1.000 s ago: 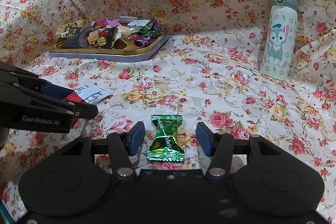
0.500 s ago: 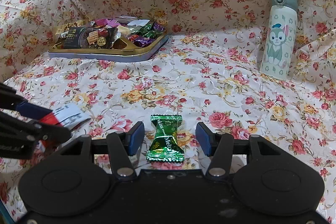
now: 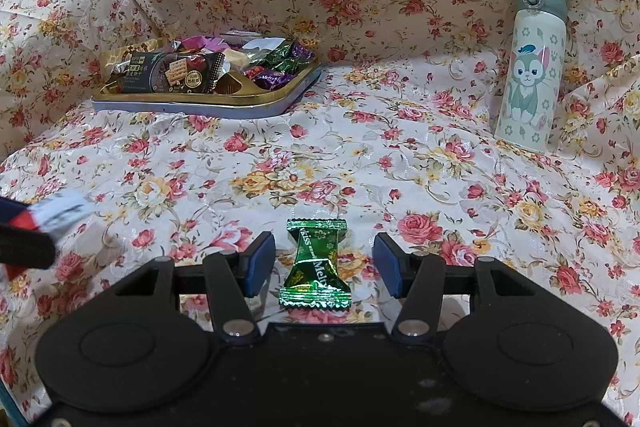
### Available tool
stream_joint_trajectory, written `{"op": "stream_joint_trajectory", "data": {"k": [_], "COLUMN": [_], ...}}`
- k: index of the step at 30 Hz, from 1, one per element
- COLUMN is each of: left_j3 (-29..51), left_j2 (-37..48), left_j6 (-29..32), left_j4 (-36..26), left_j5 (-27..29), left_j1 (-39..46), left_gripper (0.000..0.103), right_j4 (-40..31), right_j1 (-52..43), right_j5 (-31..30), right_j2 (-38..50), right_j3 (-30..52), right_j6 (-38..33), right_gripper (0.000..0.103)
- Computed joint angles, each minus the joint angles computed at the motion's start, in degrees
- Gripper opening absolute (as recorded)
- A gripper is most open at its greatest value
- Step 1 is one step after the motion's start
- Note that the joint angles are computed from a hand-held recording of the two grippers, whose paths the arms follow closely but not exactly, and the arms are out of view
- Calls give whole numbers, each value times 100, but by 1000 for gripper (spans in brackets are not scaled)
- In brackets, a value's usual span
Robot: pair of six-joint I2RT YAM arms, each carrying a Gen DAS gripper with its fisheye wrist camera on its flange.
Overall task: Organize snacks
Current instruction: 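Close the left gripper on the red-white pack while the right gripper closes on the green candy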
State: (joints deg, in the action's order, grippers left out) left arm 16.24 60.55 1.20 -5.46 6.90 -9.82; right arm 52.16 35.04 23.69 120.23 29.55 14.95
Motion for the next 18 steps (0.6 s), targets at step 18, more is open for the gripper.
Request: {"op": "stream_joint_trajectory", "data": {"k": [18], "left_j3": [-400], "left_j2": [-3176], "left_j6": [176], "left_j4": [-3032], "left_j5": [70], "left_j1": [399], "left_gripper": [45], "right_j4": [-891], "right_j1": [262], "right_j5": [200], "right_j2": [-390], "right_j3": [134], "right_j6": [148], "right_gripper": [33]}}
